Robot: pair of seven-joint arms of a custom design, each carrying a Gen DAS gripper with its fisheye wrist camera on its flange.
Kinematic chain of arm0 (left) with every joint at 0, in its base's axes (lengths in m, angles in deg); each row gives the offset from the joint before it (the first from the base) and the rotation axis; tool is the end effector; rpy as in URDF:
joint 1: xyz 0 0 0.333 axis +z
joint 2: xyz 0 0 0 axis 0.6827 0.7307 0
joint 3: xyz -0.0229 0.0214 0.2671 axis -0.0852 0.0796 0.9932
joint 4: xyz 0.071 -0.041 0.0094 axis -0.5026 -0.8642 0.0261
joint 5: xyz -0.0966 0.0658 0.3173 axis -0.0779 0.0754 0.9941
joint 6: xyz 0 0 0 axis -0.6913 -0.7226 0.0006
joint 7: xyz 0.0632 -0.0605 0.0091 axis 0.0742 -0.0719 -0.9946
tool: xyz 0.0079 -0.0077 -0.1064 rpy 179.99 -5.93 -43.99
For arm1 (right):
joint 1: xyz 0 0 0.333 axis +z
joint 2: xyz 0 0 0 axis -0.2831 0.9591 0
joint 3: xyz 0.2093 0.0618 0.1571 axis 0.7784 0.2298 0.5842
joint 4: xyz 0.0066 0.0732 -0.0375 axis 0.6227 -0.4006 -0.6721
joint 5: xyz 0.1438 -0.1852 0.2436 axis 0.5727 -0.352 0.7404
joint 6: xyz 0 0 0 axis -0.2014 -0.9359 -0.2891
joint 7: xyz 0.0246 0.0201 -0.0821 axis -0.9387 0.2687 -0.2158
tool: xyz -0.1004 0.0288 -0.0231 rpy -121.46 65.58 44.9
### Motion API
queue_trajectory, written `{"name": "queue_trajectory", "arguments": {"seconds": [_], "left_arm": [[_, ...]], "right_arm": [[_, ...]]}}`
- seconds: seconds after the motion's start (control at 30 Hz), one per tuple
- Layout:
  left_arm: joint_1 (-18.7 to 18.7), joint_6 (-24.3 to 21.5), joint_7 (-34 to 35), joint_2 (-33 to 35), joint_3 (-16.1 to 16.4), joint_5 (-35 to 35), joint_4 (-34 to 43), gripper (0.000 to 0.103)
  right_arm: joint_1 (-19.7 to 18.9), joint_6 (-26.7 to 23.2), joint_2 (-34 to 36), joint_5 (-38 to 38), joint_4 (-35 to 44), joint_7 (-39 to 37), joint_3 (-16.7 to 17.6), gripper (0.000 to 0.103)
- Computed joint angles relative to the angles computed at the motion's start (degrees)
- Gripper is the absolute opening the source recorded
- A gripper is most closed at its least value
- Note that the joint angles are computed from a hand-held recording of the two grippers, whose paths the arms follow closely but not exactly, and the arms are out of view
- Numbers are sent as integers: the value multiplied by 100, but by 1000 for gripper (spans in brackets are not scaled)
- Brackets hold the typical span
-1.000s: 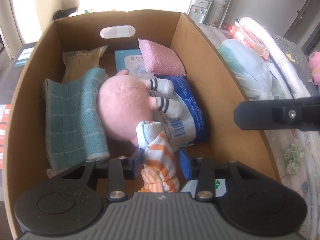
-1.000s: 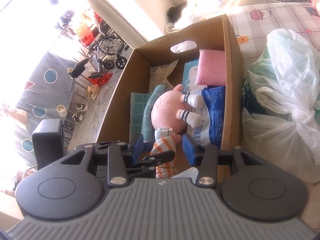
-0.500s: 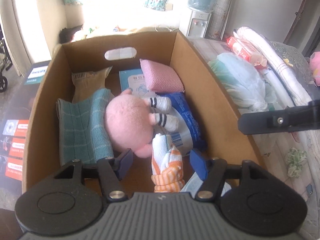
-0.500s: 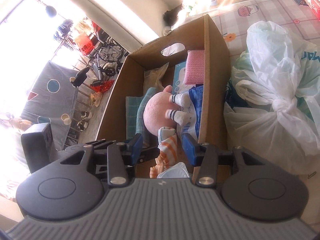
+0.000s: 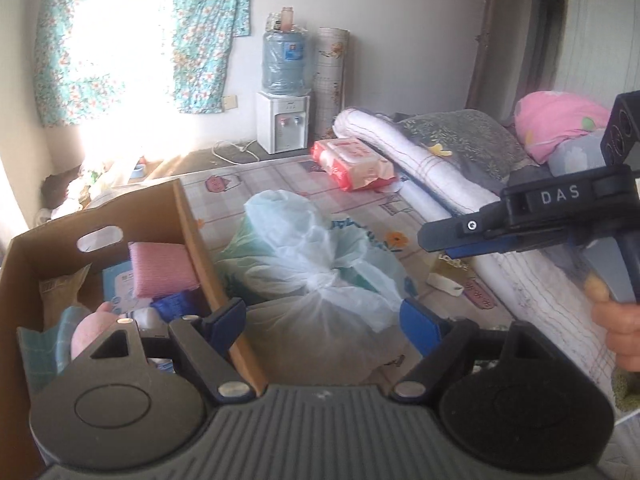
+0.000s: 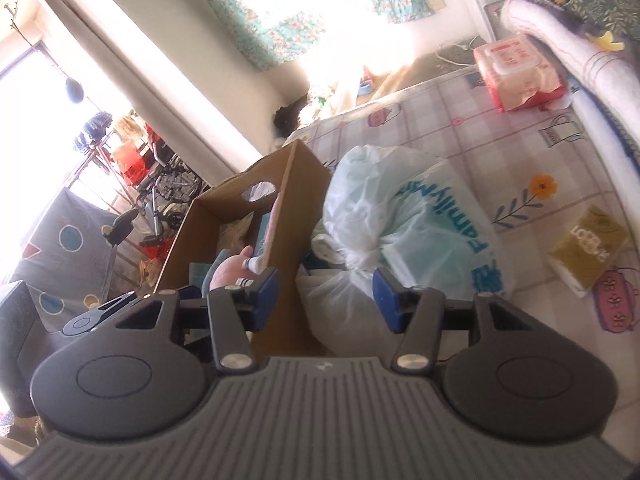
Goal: Organize soft objects
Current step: 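Open the right gripper to release the cloth and withdraw, then close the left gripper on the green-and-white scrunchie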
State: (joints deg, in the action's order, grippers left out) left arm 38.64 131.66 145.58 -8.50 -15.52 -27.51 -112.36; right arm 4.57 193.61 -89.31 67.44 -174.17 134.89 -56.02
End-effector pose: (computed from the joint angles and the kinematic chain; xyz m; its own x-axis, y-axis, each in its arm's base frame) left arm 0.4729 -0.0751 0.6173 -0.7105 -0.7030 0.0315 -0.4771 0.4484 -0.7558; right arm 0.3646 0.1364 0.6213 -0.1145 -0.8077 -0.5783 -0.6562 0.4986 -0.5664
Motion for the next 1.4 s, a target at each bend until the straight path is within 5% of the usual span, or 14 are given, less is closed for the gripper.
{"name": "queue_trajectory", "arguments": {"seconds": [0.33, 0.8, 1.13, 1.4], "left_arm": [[-743, 271, 341, -572, -436, -117, -1221, 85], [-1264, 1116, -397, 325, -1049, 953, -1311, 89], [-1288, 1038, -1309, 793, -1123, 1655, -1023, 65], [-1269, 1073, -1439, 818, -1082, 1649, -985, 53]], "right_arm": [[-593, -720, -1387, -194, -1332, 182, -326, 55], [-595, -802, -257, 1023, -960, -857, -1302, 67], [-1069, -1022, 774, 1263, -284, -1189, -1033, 68], [-1482, -1182, 1713, 529, 443, -935, -520, 68]]}}
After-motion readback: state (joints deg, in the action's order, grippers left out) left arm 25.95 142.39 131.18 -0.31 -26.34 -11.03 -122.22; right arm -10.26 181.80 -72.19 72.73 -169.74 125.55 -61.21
